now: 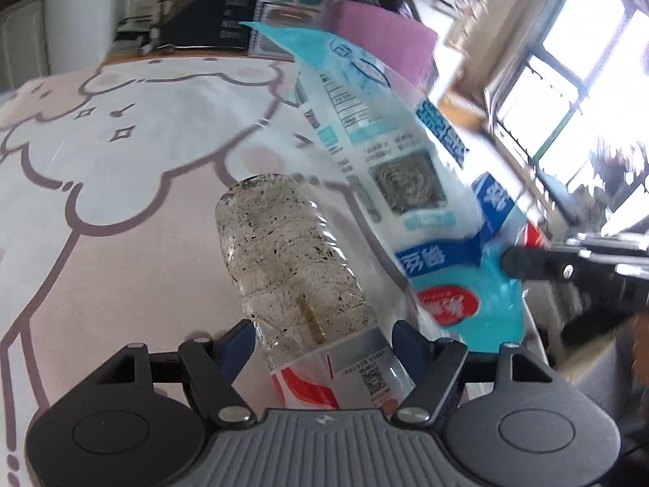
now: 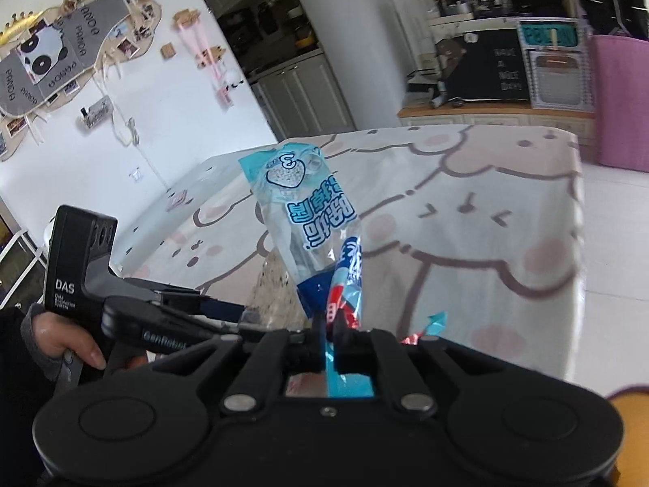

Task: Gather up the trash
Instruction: 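Lift the bottle and blue bag and carry both over the wastebasket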

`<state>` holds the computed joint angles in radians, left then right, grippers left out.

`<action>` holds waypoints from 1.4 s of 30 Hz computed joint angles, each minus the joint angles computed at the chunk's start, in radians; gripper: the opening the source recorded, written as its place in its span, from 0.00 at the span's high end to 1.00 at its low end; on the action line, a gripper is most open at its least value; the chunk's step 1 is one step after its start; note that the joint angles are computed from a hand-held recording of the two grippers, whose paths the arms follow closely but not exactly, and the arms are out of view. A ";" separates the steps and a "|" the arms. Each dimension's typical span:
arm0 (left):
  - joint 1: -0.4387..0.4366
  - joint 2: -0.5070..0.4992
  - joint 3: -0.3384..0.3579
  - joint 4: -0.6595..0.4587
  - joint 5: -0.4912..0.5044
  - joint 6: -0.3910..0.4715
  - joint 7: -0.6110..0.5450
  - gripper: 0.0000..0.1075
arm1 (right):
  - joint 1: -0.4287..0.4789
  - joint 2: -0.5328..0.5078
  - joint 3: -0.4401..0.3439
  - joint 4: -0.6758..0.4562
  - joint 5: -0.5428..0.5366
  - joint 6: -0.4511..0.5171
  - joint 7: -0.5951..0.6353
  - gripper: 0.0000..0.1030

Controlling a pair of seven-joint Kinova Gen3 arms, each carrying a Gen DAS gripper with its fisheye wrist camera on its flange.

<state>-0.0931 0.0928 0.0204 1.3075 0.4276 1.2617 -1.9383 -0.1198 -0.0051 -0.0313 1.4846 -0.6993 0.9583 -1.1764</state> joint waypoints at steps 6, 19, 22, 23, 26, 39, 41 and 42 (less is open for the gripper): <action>-0.117 -0.158 0.256 0.154 -0.205 -0.165 0.232 0.09 | 0.010 -0.106 0.039 0.113 0.000 -0.016 -0.048 0.97; -0.536 -0.379 0.719 0.353 -0.333 -0.372 0.761 0.09 | 0.021 -0.196 0.146 0.194 -0.021 0.146 -0.109 0.95; -0.539 -0.363 0.789 0.362 -0.449 -0.392 0.881 0.11 | 0.015 -0.224 0.131 0.264 -0.026 0.060 -0.077 0.84; -0.523 -0.359 0.795 0.370 -0.489 -0.396 0.918 0.14 | 0.024 -0.238 0.104 0.284 -0.010 0.019 -0.059 0.80; -0.402 -0.327 0.741 0.391 -0.607 -0.400 1.029 0.21 | -0.029 -0.264 0.098 0.325 0.040 -0.067 -0.026 0.65; 0.200 -0.293 0.236 0.459 -0.781 -0.451 1.162 0.41 | -0.211 -0.359 -0.009 0.417 0.296 -0.356 0.080 0.20; 0.238 -0.301 0.203 0.467 -0.787 -0.452 1.166 0.41 | -0.211 -0.356 -0.060 0.422 0.372 -0.374 0.060 0.20; 0.233 -0.307 0.203 0.471 -0.780 -0.454 1.158 0.41 | -0.205 -0.350 -0.087 0.421 0.409 -0.378 0.038 0.20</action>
<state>0.1402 -0.2140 0.2236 1.7786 -0.3523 0.8076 -0.7800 -0.3246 -0.3552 -0.1186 1.9058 -0.2899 0.5805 -1.1384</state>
